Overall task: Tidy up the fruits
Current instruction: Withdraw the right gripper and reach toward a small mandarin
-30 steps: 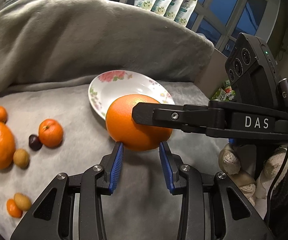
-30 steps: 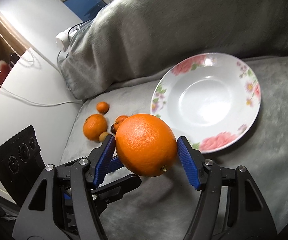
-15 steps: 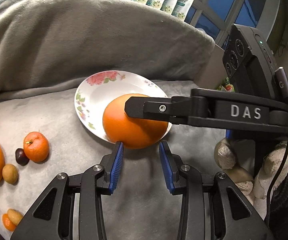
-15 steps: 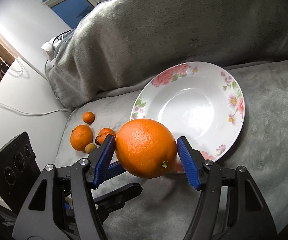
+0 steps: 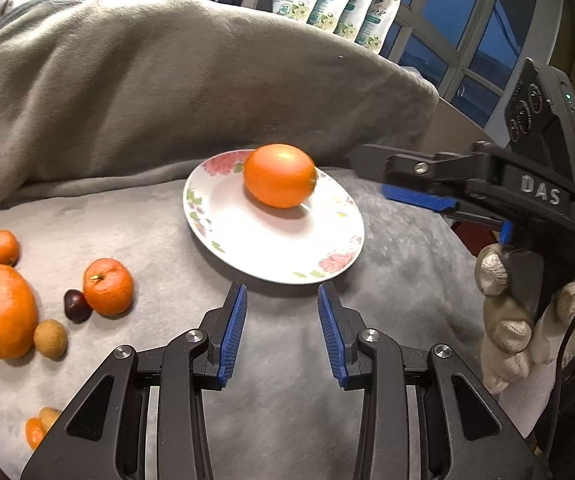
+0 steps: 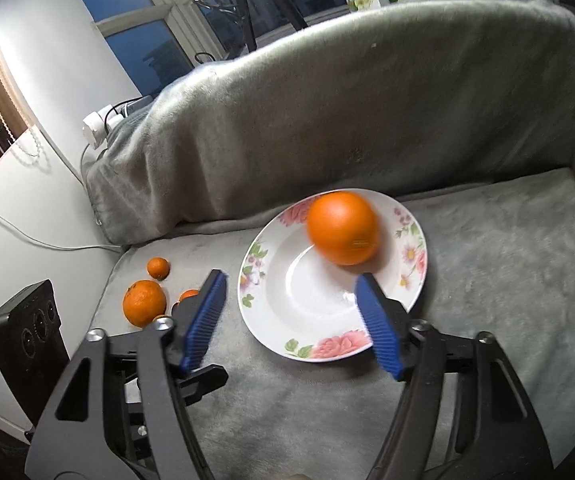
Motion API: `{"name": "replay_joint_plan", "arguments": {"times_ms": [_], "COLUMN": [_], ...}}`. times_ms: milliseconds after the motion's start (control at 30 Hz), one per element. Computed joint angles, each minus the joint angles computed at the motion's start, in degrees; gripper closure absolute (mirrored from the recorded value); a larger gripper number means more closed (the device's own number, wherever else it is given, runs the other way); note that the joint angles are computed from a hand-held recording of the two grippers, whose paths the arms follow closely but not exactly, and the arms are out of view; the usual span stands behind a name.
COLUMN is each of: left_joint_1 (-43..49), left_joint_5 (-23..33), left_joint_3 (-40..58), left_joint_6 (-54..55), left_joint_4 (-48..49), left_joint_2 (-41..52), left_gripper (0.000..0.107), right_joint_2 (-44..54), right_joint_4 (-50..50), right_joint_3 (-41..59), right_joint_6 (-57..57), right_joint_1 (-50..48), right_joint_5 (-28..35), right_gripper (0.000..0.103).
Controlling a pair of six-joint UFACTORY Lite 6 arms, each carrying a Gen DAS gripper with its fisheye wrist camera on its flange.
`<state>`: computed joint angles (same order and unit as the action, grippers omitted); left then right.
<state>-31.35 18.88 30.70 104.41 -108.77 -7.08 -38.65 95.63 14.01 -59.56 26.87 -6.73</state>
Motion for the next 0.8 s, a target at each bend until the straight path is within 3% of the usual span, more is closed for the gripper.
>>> {"name": "replay_joint_plan", "arguments": {"times_ms": [100, 233, 333, 433, 633, 800], "left_joint_1": [0.99, 1.83, 2.57, 3.89, 8.52, 17.93], "left_joint_5": [0.32, -0.33, -0.58, -0.62, 0.39, 5.23], "left_joint_3": [-0.95, -3.09, -4.83, -6.9, -12.25, -16.77], "left_joint_6": [-1.28, -3.48, -4.39, -6.12, -7.53, -11.09], "left_joint_4": [1.54, 3.69, 4.88, 6.92, 10.15, 17.1], "left_joint_2": [-1.43, -4.87, -7.45, -10.41, -18.93, -25.99], "left_gripper": [0.072, 0.067, 0.055, 0.051, 0.051, 0.05], "right_joint_2": [-2.69, -5.52, -6.35, -6.89, -6.36, -4.25], "right_joint_4": [9.59, 14.96, 14.21, 12.51, 10.31, 7.78], "right_joint_3": [-0.64, -1.56, -1.7, -1.85, -1.56, -1.07], "right_joint_6": [-8.64, -12.05, -9.69, -6.01, -0.84, 3.94], "right_joint_1": [2.16, 5.67, 9.97, 14.38, 21.36, 27.1], "right_joint_5": [-2.89, -6.64, -10.84, -14.74, -20.48, -25.68], "right_gripper": [0.027, 0.027, 0.026, 0.022, 0.02, 0.02]}}
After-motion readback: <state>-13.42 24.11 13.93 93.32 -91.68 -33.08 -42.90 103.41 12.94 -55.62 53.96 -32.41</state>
